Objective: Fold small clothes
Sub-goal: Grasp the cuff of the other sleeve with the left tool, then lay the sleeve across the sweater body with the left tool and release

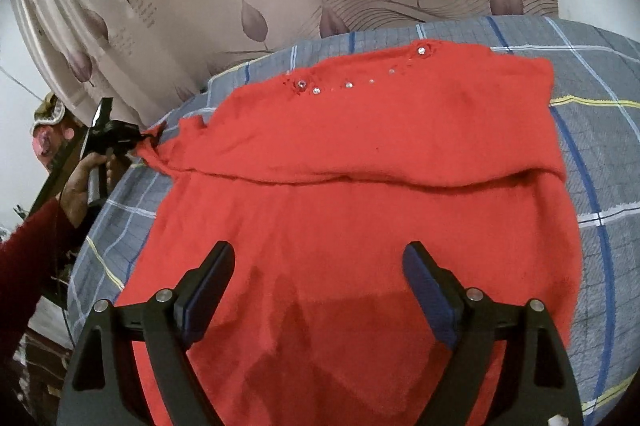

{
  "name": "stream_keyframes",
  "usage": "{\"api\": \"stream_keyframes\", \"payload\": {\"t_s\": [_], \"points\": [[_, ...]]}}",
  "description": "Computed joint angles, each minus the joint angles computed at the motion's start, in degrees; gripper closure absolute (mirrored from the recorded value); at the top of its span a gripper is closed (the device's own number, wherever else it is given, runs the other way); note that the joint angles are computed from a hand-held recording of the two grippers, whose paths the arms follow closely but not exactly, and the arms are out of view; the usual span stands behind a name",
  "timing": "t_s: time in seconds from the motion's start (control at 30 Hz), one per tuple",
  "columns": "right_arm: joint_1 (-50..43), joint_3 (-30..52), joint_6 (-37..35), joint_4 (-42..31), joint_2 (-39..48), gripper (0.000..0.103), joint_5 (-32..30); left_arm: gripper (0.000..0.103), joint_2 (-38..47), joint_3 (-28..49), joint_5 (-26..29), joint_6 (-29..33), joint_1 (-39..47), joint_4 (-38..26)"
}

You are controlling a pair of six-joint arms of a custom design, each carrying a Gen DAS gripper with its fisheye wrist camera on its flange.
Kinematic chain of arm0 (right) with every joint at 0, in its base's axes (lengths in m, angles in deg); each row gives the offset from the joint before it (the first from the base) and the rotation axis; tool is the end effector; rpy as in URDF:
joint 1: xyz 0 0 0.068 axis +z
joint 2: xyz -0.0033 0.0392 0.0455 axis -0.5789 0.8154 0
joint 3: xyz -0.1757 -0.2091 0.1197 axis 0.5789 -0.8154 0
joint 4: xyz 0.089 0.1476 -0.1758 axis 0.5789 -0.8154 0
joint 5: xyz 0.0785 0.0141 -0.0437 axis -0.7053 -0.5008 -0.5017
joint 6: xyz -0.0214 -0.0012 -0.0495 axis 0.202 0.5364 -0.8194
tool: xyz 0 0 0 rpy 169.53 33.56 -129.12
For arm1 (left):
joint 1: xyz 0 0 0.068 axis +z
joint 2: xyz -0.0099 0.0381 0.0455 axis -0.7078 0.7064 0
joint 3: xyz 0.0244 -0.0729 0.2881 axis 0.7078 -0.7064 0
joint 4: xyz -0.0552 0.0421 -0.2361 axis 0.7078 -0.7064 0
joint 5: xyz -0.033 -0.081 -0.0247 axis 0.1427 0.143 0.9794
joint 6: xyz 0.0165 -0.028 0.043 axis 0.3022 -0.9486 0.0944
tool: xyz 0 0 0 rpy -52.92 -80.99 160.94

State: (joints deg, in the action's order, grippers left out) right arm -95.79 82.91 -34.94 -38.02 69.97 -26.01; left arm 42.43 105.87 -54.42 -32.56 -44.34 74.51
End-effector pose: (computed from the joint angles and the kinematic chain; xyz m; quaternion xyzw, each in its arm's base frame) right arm 0.1422 -0.1998 0.1679 0.0790 0.9208 0.1877 0.3328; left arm 0.4608 0.0011 0.1475 -0.1090 0.9420 -0.1021 0.3004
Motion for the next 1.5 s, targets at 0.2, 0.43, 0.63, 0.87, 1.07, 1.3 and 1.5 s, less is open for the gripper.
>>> {"api": "stream_keyframes", "payload": {"t_s": [0.2,0.43,0.63,0.87,1.07,1.3,1.5], "points": [[-4.5,2.7,-0.6,-3.5,3.1,0.019,-5.3,0.096,-21.4,-14.6,6.5,-0.8,-7.4,8.1],[-11.1,6.4,-0.4,-9.1,5.3,0.018,-9.1,0.095,-27.8,-8.8,-0.6,2.1,-37.1,5.6],[-17.3,11.9,-6.8,-17.3,9.2,0.016,-8.6,0.03,-7.6,4.3,-2.7,7.7,-54.4,4.4],[-20.5,19.8,-13.6,-25.9,13.6,0.016,-9.2,0.027,-10.2,-8.5,-4.4,2.7,-52.8,17.0],[-14.3,29.6,-6.5,-26.5,17.7,0.016,-11.4,0.015,-20.0,-31.3,-6.3,-3.8,-46.3,28.3],[-3.6,42.8,11.2,-10.3,26.0,0.017,-6.0,0.015,-17.7,-42.8,-6.6,-5.4,-41.1,38.6],[0.8,41.5,-4.1,-9.7,25.8,0.082,1.2,0.015,-16.2,-44.5,-3.5,-7.1,-39.9,41.4]]}}
